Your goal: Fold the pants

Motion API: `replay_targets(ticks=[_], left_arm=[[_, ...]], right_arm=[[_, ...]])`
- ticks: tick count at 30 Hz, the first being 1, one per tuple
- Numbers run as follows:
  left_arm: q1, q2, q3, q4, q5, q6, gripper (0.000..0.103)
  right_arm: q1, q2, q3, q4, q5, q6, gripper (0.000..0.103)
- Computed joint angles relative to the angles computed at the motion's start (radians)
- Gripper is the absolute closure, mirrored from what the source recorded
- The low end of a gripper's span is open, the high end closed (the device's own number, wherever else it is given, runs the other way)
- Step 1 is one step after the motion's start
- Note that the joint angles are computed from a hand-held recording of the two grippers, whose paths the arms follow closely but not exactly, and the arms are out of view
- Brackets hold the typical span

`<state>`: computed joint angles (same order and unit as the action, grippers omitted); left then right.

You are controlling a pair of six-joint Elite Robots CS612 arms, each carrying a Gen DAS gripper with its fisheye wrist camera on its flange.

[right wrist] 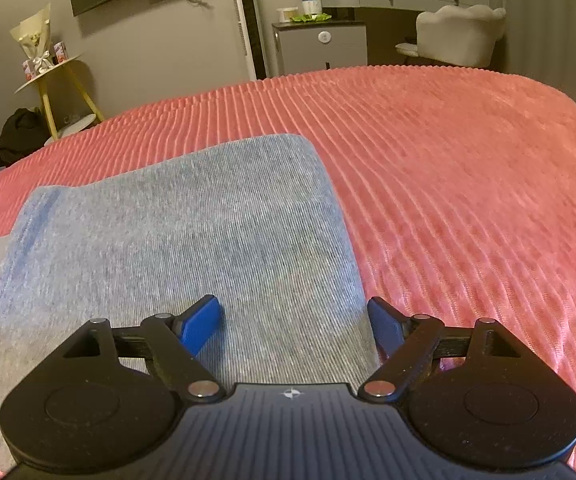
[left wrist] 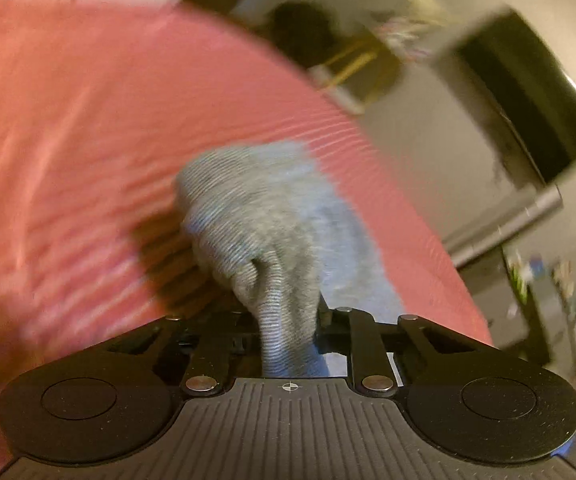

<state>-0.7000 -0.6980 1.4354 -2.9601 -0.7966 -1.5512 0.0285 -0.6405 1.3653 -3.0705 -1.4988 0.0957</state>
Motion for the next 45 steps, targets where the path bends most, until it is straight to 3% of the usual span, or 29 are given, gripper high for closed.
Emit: replay_targets(ticks=[4, 7, 10, 12, 15, 18, 22, 23, 25, 28, 32, 35, 37, 40, 42, 44, 45], left_arm=[[-0.032, 0.015, -0.077, -0.052, 0.084, 0.285, 0.084], [-0.052, 0.041, -0.148, -0.101, 0.091, 0.464, 0.084], [-0.07, 0.08, -0.25, -0.109, 0.067, 0.693, 0.084], [-0.085, 0.116, -0.328, -0.126, 0.021, 0.847, 0.084], [-0.104, 0.173, -0.451, -0.107, -0.106, 1.023, 0.084], [-0.119, 0.234, -0.575, 0.009, -0.243, 1.098, 0.079], [-0.128, 0.293, -0.675, 0.141, -0.417, 1.119, 0.055], [-0.131, 0.295, -0.68, 0.175, -0.416, 1.114, 0.057], [-0.143, 0.279, -0.646, 0.188, -0.388, 1.071, 0.048], [-0.151, 0.235, -0.557, 0.173, -0.32, 0.928, 0.037], [-0.167, 0.188, -0.511, 0.4, -0.131, 0.694, 0.037], [-0.158, 0.171, -0.511, 0.527, -0.124, 0.516, 0.037], [-0.149, 0.162, -0.486, 0.47, -0.169, 0.481, 0.037], [-0.141, 0.164, -0.471, 0.389, -0.24, 0.479, 0.037], [-0.148, 0.15, -0.434, 0.358, -0.243, 0.506, 0.037], [-0.15, 0.149, -0.424, 0.334, -0.253, 0.538, 0.037], [-0.148, 0.153, -0.425, 0.316, -0.263, 0.562, 0.037]], right_arm=[[-0.002, -0.001, 0.003, -0.008, 0.008, 0.003, 0.022], [-0.004, -0.003, 0.007, -0.018, 0.014, 0.006, 0.022], [-0.007, -0.006, 0.015, -0.043, 0.023, 0.011, 0.022], [-0.009, -0.007, 0.02, -0.055, 0.032, 0.018, 0.022], [-0.013, -0.01, 0.024, -0.071, 0.046, 0.034, 0.022], [-0.016, -0.013, 0.03, -0.085, 0.058, 0.041, 0.022], [-0.02, -0.018, 0.041, -0.103, 0.082, 0.053, 0.022], [-0.022, -0.021, 0.045, -0.101, 0.096, 0.061, 0.022], [-0.029, -0.028, 0.053, -0.093, 0.126, 0.083, 0.022], [-0.041, -0.041, 0.065, -0.071, 0.173, 0.133, 0.019], [-0.072, -0.043, 0.061, -0.028, 0.359, 0.261, 0.008], [-0.102, -0.01, 0.005, 0.089, 0.615, 0.374, 0.004], [-0.103, 0.012, -0.032, 0.172, 0.698, 0.396, 0.004], [-0.087, 0.03, -0.075, 0.223, 0.672, 0.395, 0.004], [-0.082, 0.052, -0.107, 0.227, 0.715, 0.415, 0.004], [-0.077, 0.073, -0.133, 0.21, 0.755, 0.446, 0.018], [-0.073, 0.076, -0.137, 0.2, 0.744, 0.451, 0.048]])
